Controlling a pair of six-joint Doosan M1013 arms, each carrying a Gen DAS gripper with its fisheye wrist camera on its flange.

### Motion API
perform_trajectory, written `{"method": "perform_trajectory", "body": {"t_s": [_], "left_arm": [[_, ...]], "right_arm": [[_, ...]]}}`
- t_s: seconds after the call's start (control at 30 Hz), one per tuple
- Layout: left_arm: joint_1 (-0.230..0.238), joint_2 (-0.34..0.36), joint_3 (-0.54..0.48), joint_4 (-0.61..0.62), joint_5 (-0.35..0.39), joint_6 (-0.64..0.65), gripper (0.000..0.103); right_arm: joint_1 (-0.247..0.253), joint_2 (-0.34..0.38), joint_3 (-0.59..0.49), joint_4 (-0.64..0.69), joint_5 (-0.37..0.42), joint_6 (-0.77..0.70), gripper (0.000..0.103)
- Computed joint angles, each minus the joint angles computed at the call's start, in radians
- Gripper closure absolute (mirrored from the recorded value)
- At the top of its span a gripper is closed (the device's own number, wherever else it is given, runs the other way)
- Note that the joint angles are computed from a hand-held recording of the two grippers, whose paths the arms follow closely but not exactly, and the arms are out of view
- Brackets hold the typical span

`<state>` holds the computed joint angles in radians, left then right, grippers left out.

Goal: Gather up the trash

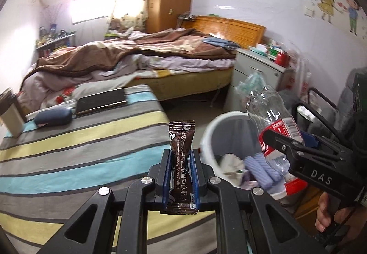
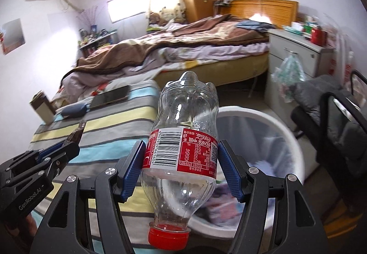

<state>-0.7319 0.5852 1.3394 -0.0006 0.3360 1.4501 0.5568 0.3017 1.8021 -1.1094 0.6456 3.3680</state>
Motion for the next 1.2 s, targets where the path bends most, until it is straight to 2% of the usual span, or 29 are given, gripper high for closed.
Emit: {"method": "perform_trajectory", "body": {"t_s": [0.3,0.6,0.77,0.87,0.93,1.1,1.2], "left_arm": [[-0.045,0.057,-0.079,-0.136,0.062,0.154,0.087],[-0.065,0.115,-0.157,-0.175,0.124,0.188,0.087],[-0.069,0.141,-0.188,-0.155,0.158,0.152,0.087],[-0.068,0.150,-0.197,-0.143,0.175,0.139,0.080],[-0.066,0.151,-0.197,-0.138,0.178,0.127,0.067],[-0.063,0.140,-0.179,-0.133,0.159,0.117,0.065],[-0.062,0.129,-0.163,-0.134,0.146,0.115,0.065]], "right_arm": [[-0.025,-0.024,0.045,0.037,0.036,0.012,0.037],[-0.062,-0.027,0.068,0.109,0.006,-0.068,0.037],[-0.075,-0.024,0.070,0.169,-0.001,-0.139,0.037],[-0.070,-0.013,0.062,0.160,0.041,-0.162,0.037],[-0.067,-0.012,0.063,0.149,0.059,-0.153,0.037],[-0.056,-0.031,0.087,0.063,0.037,-0.067,0.037],[-0.050,-0.030,0.080,0.074,0.055,-0.090,0.037]]}}
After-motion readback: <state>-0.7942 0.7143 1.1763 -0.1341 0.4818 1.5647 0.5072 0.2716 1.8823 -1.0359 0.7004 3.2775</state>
